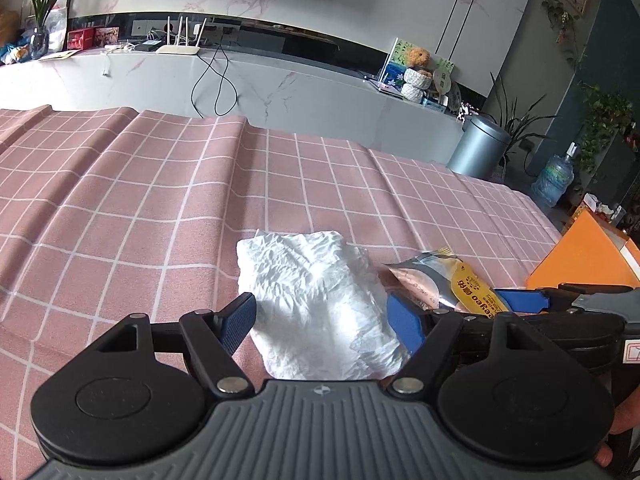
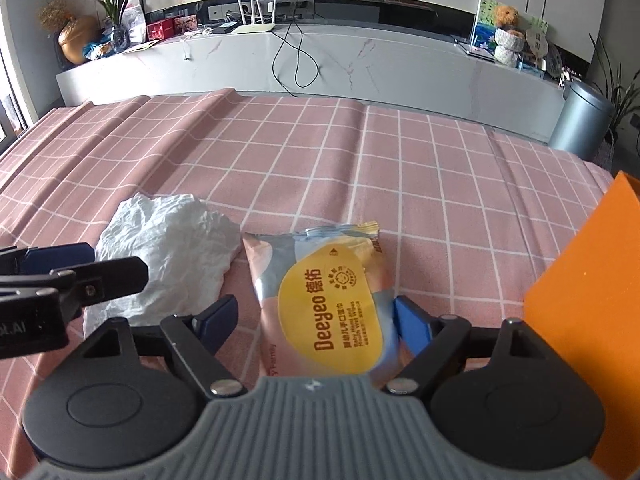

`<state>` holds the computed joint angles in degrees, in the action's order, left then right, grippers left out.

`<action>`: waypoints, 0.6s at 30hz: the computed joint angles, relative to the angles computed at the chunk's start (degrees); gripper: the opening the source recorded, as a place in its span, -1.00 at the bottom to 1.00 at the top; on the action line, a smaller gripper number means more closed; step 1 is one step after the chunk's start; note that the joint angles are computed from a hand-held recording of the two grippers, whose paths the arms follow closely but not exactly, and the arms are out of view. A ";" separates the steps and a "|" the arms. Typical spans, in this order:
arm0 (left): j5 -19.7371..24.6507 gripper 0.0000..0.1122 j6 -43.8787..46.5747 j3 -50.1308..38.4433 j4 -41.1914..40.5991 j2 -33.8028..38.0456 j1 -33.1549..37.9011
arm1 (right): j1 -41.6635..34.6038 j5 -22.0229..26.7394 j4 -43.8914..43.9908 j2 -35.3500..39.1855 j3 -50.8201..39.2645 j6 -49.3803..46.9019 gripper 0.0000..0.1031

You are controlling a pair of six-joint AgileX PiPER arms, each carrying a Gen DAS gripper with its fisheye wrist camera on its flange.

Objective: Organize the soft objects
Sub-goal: 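Grasp the white cloth with the left tool while the right tool grasps the yellow Deeyeo snack bag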

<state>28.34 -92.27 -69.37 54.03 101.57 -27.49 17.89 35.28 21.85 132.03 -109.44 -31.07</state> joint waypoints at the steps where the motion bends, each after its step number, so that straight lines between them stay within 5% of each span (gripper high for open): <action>1: -0.10 0.59 0.39 -0.46 -0.25 0.59 0.09 | 0.09 -0.15 -0.74 0.10 -0.06 0.54 0.45; 3: 0.92 0.60 1.64 -1.76 -0.60 1.90 -0.23 | 0.02 0.78 -0.58 0.56 -0.75 0.41 0.27; 12: 3.98 0.61 3.73 -3.82 -2.04 3.98 -0.86 | 0.43 -0.96 -0.87 -0.94 2.05 -0.17 0.16; 18: 6.32 0.32 7.42 -5.18 -1.81 4.86 -2.00 | 0.58 -0.75 -2.08 -1.39 2.38 0.94 0.16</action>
<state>34.66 -84.85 -74.54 52.22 106.43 -29.50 18.47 34.53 19.77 130.64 -107.05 -30.13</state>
